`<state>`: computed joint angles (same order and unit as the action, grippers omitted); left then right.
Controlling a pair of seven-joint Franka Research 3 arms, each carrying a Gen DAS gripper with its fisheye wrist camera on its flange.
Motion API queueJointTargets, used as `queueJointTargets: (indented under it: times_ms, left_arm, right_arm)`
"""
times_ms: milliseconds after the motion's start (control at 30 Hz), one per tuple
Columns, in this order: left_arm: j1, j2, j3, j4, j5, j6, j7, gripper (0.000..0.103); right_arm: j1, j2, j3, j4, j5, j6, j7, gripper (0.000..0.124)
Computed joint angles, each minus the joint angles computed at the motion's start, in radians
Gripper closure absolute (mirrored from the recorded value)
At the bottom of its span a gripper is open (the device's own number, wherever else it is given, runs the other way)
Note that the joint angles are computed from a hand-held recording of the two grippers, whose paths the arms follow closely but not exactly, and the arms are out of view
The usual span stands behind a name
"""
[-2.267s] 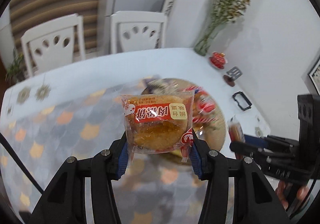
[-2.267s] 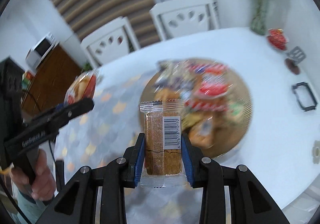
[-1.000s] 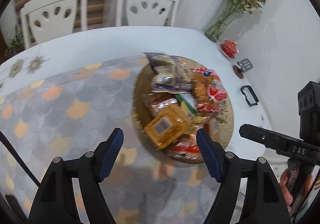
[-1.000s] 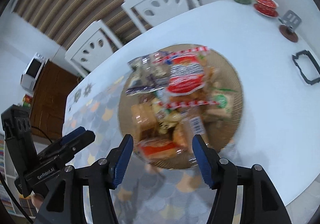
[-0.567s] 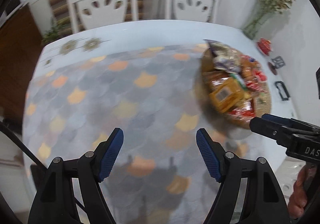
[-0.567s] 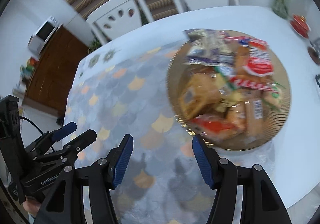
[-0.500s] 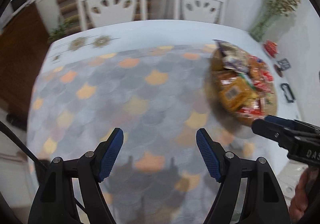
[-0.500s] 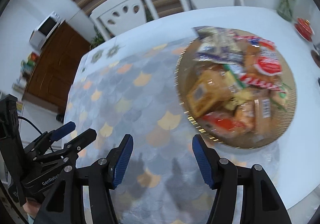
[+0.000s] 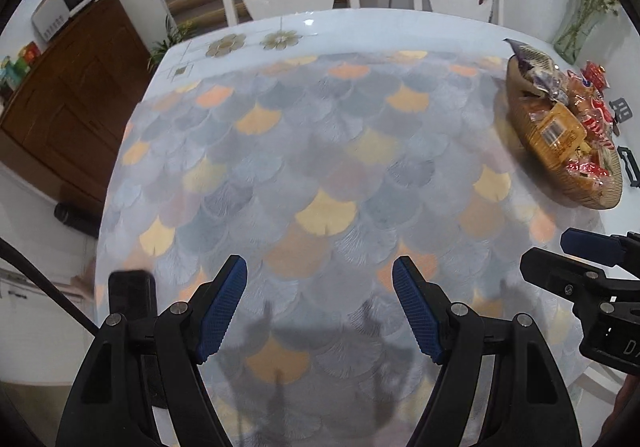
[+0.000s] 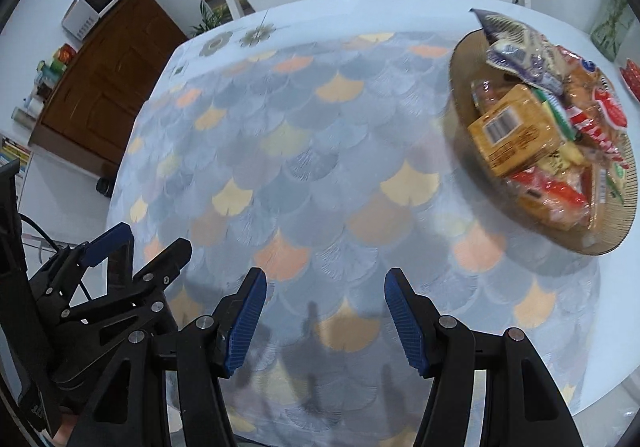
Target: Organize snacks
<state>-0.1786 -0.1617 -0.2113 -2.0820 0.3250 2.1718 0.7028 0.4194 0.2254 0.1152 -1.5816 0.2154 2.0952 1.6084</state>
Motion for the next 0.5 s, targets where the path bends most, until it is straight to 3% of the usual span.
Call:
queueJointTargets:
  times_ms: [500]
  left_arm:
    - [0.018, -0.046, 0.031, -0.108, -0.122, 0.064, 0.059, 0.029]
  right_arm:
    - [0.069, 0.032, 0.001, 0.027, -0.145, -0.005, 0.08, 0.065]
